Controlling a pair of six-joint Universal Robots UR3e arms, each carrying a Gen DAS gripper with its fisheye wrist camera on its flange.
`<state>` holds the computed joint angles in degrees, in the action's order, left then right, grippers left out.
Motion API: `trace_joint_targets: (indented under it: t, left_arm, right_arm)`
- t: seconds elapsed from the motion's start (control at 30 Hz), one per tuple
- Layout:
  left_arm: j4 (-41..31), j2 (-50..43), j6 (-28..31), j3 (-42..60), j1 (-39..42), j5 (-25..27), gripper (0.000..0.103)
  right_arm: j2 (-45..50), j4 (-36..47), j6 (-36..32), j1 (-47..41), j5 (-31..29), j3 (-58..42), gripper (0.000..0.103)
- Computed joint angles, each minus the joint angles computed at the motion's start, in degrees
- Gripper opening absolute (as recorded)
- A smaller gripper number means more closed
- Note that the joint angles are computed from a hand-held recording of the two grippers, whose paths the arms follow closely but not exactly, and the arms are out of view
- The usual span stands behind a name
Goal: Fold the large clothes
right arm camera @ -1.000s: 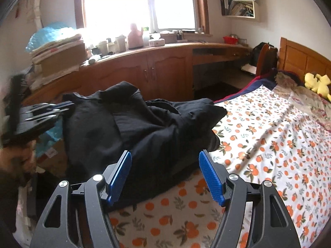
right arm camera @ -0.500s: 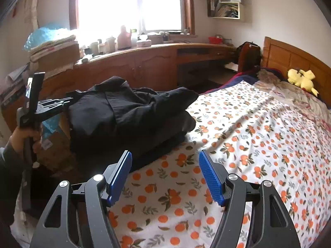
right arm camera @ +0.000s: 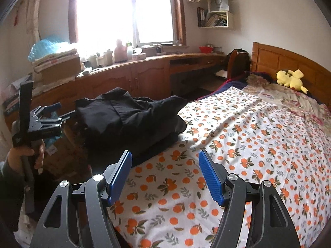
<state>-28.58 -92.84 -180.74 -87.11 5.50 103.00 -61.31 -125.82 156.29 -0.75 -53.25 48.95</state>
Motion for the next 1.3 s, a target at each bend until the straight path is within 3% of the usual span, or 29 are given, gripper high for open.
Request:
trace_joint_targets:
  t: [0.23, 0.47, 0.6, 0.83, 1.03, 1.3]
  left_arm:
    - [0.82, -1.34, -4.49, -0.57, -11.09, 4.37, 0.102]
    - [1.96, -4.35, -8.67, 0.86, -21.44, 7.19, 0.102]
    - [0.6, -7.61, -10.39, 4.45, -27.3, 9.73, 0.102]
    - [1.87, -13.9, -12.13, 8.71, -35.29, 11.08, 0.102]
    - [2.34, -19.65, -15.04, 12.29, -41.34, 11.02, 0.102]
    - [2.93, -25.49, -16.83, 17.24, -48.17, 13.82, 0.102]
  right_arm:
    - [-12.0, -6.01, -2.09, -5.5, 2.3, 18.62, 0.067]
    - [-24.74, -11.3, -4.09, -14.39, 6.08, 36.93, 0.088]
    - [-31.32, -12.08, -6.0, -20.87, 9.19, 45.22, 0.095]
    - [-43.51, -7.42, -11.45, -33.57, 13.65, 58.05, 0.095]
    - [-56.81, 2.39, -20.9, -46.93, 18.11, 68.14, 0.095]
    - [-74.35, 31.79, -41.87, -67.15, 25.37, 71.7, 0.095]
